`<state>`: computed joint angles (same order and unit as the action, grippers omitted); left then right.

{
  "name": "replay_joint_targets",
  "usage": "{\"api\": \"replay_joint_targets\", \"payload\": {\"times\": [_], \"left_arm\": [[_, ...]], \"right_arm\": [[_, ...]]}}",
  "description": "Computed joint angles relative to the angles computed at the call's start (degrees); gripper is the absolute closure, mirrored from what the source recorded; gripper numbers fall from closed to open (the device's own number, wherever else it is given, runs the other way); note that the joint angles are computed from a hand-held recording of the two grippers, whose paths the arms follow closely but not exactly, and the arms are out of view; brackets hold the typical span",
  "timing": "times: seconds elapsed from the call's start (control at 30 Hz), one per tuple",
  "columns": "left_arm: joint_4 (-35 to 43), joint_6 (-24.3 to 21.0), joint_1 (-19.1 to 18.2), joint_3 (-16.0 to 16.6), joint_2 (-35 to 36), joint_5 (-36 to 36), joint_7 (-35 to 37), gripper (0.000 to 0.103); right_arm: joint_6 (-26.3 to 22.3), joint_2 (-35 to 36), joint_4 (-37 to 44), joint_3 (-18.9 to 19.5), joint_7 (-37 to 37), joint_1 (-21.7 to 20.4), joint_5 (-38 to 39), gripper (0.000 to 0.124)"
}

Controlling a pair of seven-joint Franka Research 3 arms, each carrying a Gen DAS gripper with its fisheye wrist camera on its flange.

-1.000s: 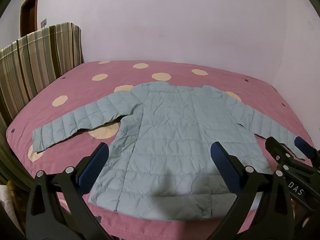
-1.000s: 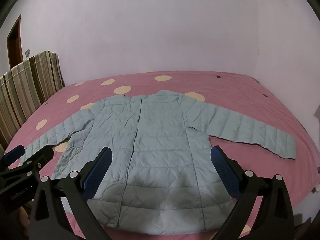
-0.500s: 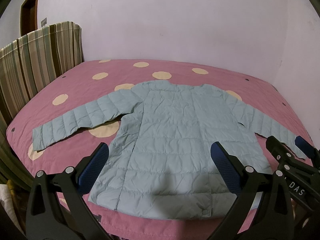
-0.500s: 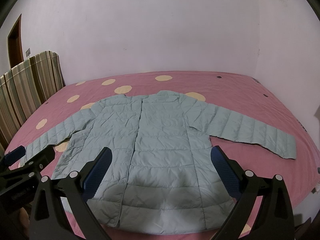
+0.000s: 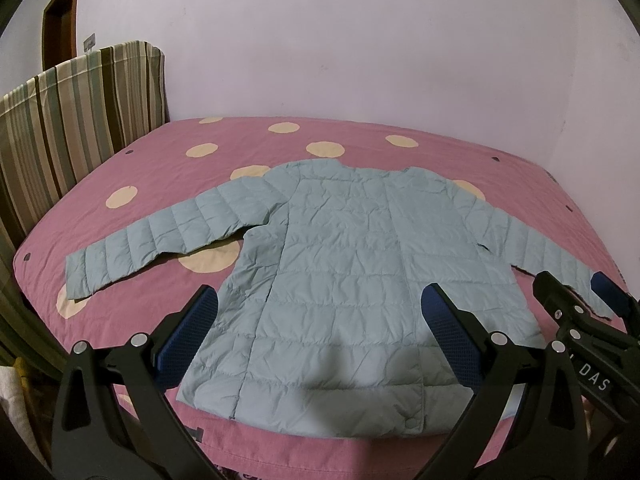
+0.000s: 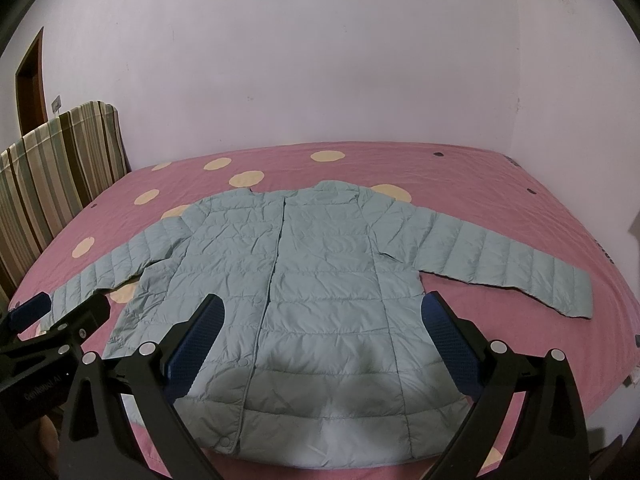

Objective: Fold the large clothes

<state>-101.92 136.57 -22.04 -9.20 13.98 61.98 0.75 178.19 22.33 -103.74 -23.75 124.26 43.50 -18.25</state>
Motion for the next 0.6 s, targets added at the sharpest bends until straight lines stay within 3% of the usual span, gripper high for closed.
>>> {"api": "replay_joint_targets", "payload": {"times": [0.6], "left_arm": [[0.29,0.0,0.03,0.08,0.14,-0.34,0.42,0.002]], "right_arm": [[0.04,0.2,0.09,0.02,-0.37,-0.02,0.41,0.026]]}}
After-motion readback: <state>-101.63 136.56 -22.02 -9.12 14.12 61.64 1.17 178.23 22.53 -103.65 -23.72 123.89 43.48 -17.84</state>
